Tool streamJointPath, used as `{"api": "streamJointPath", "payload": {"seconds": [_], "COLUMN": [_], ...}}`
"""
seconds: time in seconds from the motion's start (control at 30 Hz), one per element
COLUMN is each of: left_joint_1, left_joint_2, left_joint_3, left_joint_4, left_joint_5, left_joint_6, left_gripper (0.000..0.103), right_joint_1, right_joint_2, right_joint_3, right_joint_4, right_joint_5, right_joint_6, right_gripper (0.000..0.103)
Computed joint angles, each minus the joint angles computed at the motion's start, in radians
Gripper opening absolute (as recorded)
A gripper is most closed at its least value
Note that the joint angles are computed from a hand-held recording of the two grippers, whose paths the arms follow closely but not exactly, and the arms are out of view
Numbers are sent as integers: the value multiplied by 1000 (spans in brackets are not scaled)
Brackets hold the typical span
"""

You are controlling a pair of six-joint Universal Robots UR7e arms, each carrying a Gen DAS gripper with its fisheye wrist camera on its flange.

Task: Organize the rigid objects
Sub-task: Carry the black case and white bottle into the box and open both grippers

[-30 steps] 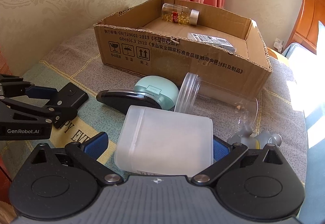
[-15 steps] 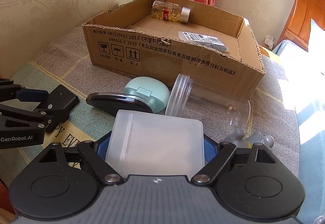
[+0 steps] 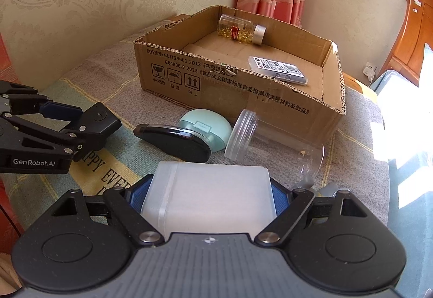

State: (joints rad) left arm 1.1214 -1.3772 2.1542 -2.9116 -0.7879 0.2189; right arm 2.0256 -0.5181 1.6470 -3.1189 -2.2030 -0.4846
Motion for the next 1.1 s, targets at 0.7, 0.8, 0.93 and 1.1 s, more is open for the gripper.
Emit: {"api": "streamJointPath", "payload": {"seconds": [0.7, 0.8, 0.93, 1.1], "left_joint_1": [-29, -30, -33, -39], "left_joint_2": [-11, -10, -6, 3], "left_joint_3": [-7, -13, -21, -34], "left_joint_4": [2, 3, 0, -15], "left_joint_5": [10, 12, 17, 12], "left_joint_6": [12, 7, 9, 28], "left_gripper": [51, 51, 51, 51], "right_joint_1": [8, -7, -26, -35], "right_joint_2": [30, 61, 108, 149], "right_joint_3": [-227, -304, -396, -445], "right_joint_4": [-90, -38, 18, -8], "right_joint_5": [38, 41, 24, -18], "right_joint_6": [-191, -184, -169, -146], "right_gripper": [88, 88, 88, 103]}}
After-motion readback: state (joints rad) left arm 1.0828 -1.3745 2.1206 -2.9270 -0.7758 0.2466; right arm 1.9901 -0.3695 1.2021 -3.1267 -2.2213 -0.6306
